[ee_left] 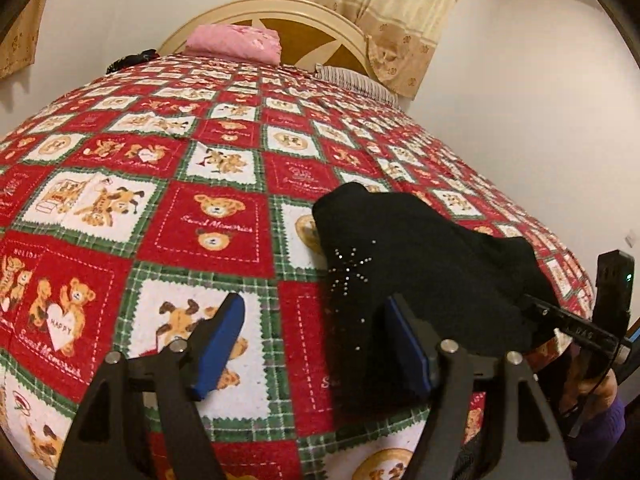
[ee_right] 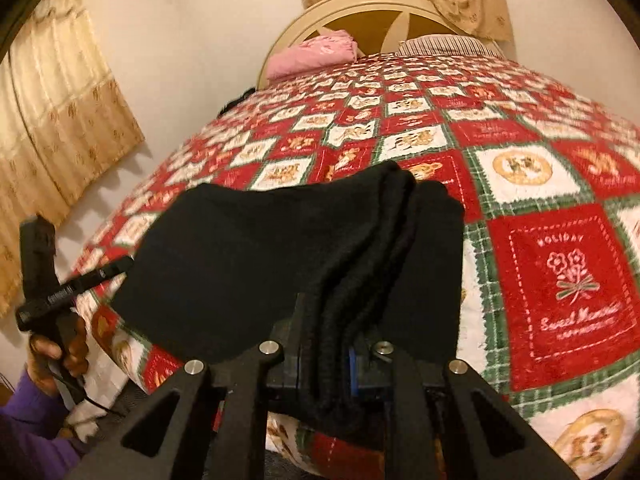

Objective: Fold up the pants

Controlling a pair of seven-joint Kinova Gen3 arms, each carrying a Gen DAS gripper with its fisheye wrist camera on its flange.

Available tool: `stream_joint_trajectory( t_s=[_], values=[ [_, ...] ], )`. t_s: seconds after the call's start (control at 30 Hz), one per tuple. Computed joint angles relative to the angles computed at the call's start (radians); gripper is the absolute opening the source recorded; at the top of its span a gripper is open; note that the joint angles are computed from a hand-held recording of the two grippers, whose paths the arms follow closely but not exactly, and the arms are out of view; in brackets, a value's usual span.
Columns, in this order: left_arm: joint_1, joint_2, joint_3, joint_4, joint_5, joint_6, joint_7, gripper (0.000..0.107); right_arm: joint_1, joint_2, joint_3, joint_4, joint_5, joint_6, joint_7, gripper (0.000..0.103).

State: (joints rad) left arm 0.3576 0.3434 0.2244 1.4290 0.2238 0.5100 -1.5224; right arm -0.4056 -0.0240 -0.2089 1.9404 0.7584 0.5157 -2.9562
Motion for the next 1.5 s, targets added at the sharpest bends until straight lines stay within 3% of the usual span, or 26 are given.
stream_joint_trajectory(
  t_s=[0.13, 0.3, 0.37, 0.47, 0.53, 0.63, 0.7, 0.77, 0.87, 0.93, 1.07, 1.13, 1.23, 1.3, 1.4, 1.5],
  values=[
    [0.078, 0.011, -0.101, -0.059, 0.024, 0.062, 0.010, 0.075, -0.025, 0.016, -0.015, -0.047, 0.000, 0.095, 0.081, 0.015],
    [0.129, 0.025, -0.164, -0.092, 0.102, 0.070, -0.041, 0.075, -0.035, -0.009, -0.016, -0.050, 0.004, 0.114, 0.092, 0.015],
    [0.108, 0.046, -0.116, -0.120, 0.050, 0.093, -0.011, 0.075, -0.021, 0.000, -0.021, -0.048, 0.001, 0.137, 0.108, 0.015],
    [0.119, 0.074, -0.083, -0.131, -0.066, 0.120, 0.102, 0.075, -0.015, -0.014, -0.002, 0.006, 0.034, 0.058, 0.059, 0.016],
    [0.156, 0.057, -0.101, -0.102, -0.144, 0.091, 0.147, 0.075, -0.005, -0.021, -0.007, 0.020, 0.045, 0.033, 0.049, 0.018],
    [0.256, 0.045, -0.202, -0.089, -0.188, 0.085, 0.173, 0.075, -0.042, -0.034, 0.037, 0.038, 0.062, -0.003, -0.007, 0.025],
    [0.277, 0.033, -0.250, -0.080, -0.152, 0.084, 0.159, 0.075, 0.006, -0.060, -0.007, 0.046, 0.091, -0.001, -0.088, 0.027],
    [0.301, 0.027, -0.295, -0.081, -0.152, 0.093, 0.200, 0.077, 0.079, -0.091, -0.099, 0.049, 0.158, 0.049, -0.169, 0.033],
    [0.296, 0.026, -0.295, -0.081, -0.192, 0.090, 0.250, 0.077, 0.139, -0.116, -0.229, 0.047, 0.280, 0.169, -0.280, 0.033],
    [0.300, 0.024, -0.295, -0.097, -0.206, 0.106, 0.261, 0.076, 0.114, -0.108, -0.247, 0.040, 0.356, 0.199, -0.315, 0.032],
    [0.377, 0.016, -0.325, -0.123, -0.316, 0.070, 0.251, 0.076, -0.022, -0.053, -0.136, -0.009, 0.379, 0.206, -0.235, 0.031],
    [0.385, 0.025, -0.294, -0.154, -0.385, 0.059, 0.227, 0.076, -0.036, -0.014, -0.120, -0.037, 0.388, 0.213, -0.213, 0.031],
    [0.329, 0.080, -0.161, -0.272, -0.474, 0.115, 0.190, 0.076, -0.046, 0.016, -0.051, -0.058, 0.390, 0.139, -0.219, 0.031],
    [0.284, 0.136, -0.068, -0.365, -0.493, 0.149, 0.175, 0.076, -0.043, 0.045, -0.024, -0.096, 0.331, 0.145, -0.164, 0.031],
    [0.235, 0.233, 0.051, -0.504, -0.549, 0.247, 0.242, 0.076, 0.059, 0.100, -0.074, -0.142, 0.209, 0.140, -0.070, 0.032],
    [0.227, 0.319, 0.038, -0.615, -0.476, 0.369, 0.300, 0.076, 0.032, 0.106, -0.020, -0.141, 0.130, 0.117, -0.025, 0.032]
  ],
)
